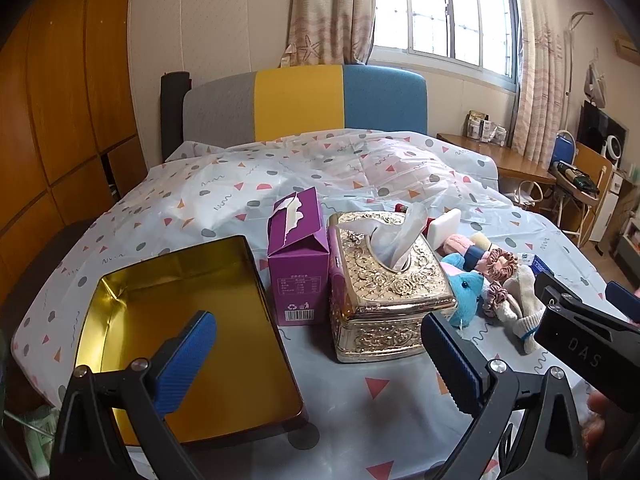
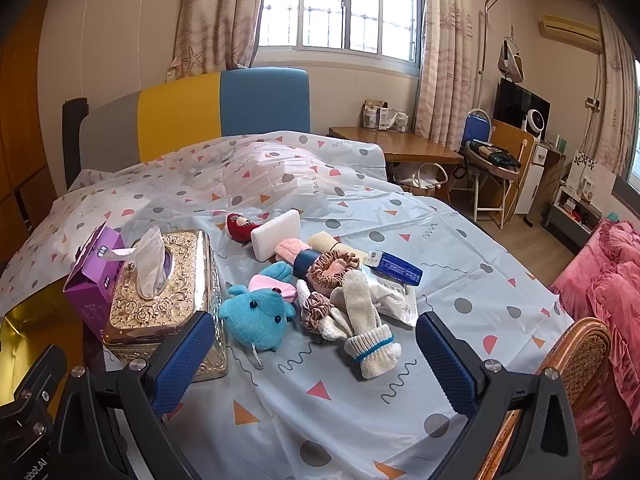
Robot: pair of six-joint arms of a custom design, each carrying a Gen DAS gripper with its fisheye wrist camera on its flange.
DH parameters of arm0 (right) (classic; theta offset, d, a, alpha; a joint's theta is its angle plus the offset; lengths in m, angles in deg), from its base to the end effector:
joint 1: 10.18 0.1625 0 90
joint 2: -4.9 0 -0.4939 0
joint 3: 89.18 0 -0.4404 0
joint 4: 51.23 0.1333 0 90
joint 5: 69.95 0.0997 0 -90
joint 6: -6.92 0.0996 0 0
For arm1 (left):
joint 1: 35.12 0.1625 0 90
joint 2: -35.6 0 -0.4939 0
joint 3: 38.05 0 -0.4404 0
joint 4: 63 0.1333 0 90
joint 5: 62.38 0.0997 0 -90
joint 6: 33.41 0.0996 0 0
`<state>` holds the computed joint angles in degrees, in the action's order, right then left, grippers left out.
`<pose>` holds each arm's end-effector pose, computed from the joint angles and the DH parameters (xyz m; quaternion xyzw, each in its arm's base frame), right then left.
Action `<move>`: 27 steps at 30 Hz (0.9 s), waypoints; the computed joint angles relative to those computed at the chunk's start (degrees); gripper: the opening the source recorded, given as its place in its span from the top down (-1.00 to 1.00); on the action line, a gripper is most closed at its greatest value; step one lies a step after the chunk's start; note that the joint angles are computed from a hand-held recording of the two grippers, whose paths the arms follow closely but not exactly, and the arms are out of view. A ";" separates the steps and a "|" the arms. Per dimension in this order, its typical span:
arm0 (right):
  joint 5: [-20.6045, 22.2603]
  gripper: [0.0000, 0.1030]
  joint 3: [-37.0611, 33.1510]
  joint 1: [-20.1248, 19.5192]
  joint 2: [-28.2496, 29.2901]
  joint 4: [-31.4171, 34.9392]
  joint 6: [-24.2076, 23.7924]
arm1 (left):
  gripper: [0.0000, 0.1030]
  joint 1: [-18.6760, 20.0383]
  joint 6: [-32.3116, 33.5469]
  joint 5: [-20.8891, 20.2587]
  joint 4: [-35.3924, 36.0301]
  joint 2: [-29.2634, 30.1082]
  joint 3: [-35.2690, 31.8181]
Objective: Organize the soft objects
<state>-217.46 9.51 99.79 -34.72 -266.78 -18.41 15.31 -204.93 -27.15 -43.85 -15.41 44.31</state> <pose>0.2839 -0.6370 0.1697 0.0390 -0.7782 0.4612 0.4244 -0.2463 -0.6351 0.2095 0.1983 0.8266 -0.4051 0.3367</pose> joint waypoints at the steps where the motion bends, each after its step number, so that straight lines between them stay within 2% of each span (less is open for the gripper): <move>1: 0.05 -0.99 0.06 -0.05 -0.04 0.24 0.23 | -0.99 0.07 -0.13 0.04 0.16 0.06 -0.06; 27: 0.61 -0.99 0.32 -1.00 -0.21 0.78 0.38 | -0.99 0.36 -1.78 0.79 2.90 0.95 -0.68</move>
